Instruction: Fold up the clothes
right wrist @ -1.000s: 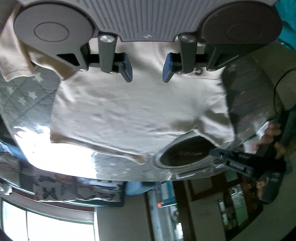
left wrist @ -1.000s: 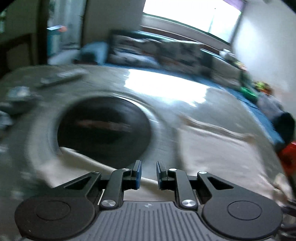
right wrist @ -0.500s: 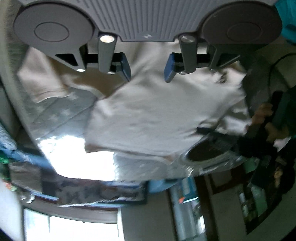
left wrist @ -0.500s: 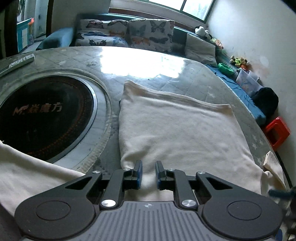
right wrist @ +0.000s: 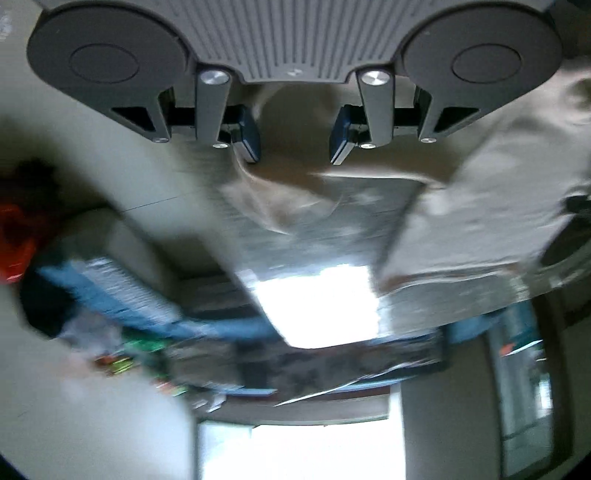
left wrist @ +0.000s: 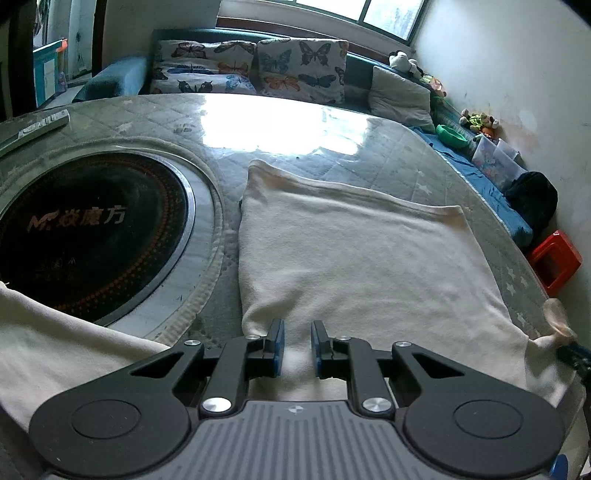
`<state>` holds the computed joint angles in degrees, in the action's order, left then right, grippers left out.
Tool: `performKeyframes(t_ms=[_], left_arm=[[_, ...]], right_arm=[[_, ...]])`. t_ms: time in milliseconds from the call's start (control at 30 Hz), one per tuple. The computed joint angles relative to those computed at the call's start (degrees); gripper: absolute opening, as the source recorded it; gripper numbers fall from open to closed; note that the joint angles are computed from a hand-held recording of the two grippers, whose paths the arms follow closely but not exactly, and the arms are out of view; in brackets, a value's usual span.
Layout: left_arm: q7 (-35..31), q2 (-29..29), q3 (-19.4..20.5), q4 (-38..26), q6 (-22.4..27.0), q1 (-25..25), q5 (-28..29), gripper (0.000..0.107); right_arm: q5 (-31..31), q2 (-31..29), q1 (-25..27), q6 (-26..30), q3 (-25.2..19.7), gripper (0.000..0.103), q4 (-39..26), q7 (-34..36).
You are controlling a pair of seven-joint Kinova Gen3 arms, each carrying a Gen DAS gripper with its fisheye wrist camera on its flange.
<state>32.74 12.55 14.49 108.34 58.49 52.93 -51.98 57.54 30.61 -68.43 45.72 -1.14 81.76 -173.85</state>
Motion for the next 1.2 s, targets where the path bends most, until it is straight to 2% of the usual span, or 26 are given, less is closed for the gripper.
performKeyframes(t_ms=[67, 133, 300, 433, 600, 700, 833, 933, 1033, 1100, 1200], left_arm=[[-0.09, 0.09, 0.00, -0.10, 0.13, 0.01, 0.03, 0.017], [-0.20, 0.18, -0.01, -0.20, 0.25, 0.03, 0.06, 0.018], [-0.46, 0.41, -0.10, -0.45, 0.56, 0.13, 0.16, 0.018], [-0.67, 0.58, -0.19, -0.66, 0.80, 0.23, 0.24, 0.018], [-0.95, 0.62, -0.32, -1.06, 1.18, 0.12, 0.79, 0.019], [-1.28, 0.77, -0.39, -1.45, 1.66, 0.12, 0.99, 0.024], [-2.12, 1.07, -0.44, -2.03, 2.42, 0.21, 1.18, 0.033], [-3.30, 1.52, -0.30, -3.08, 3.67, 0.69, 1.24, 0.034], [-5.06, 2.35, -0.04, -5.09, 5.97, 1.91, 1.14, 0.045], [-7.69, 3.89, 0.34, -7.45, 9.05, 3.69, 0.31, 0.046], [-10.76, 4.71, 0.61, -8.82, 9.11, 5.74, -0.62, 0.046]], right_arm=[[0.21, 0.74, -2.34, 4.66, 2.03, 0.045, -0.37, -2.30], [0.08, 1.14, -2.44, 8.18, 1.66, 0.049, -0.80, -3.95], [3.15, -0.11, -1.71, 8.42, 0.67, 0.049, 1.62, -10.16], [6.67, -0.65, 0.19, 3.79, -0.84, 0.052, 3.09, -10.74], [2.62, 1.52, 4.44, -2.36, -2.00, 0.053, -0.01, -3.33], [0.73, 2.61, 3.63, -1.45, -0.18, 0.055, -1.85, -0.26], [-1.68, 2.94, 2.50, 0.84, 1.52, 0.055, -3.42, 0.42], [-0.87, 2.12, 1.48, 0.29, 2.05, 0.055, -2.38, 0.24], [-0.07, 0.34, 1.30, -3.31, 1.12, 0.056, -0.28, -0.07], [-0.15, -0.43, 1.45, -6.02, -0.11, 0.057, 0.42, 1.69], [-0.33, -1.00, 1.25, -10.35, -1.37, 0.059, 0.80, 5.95]])
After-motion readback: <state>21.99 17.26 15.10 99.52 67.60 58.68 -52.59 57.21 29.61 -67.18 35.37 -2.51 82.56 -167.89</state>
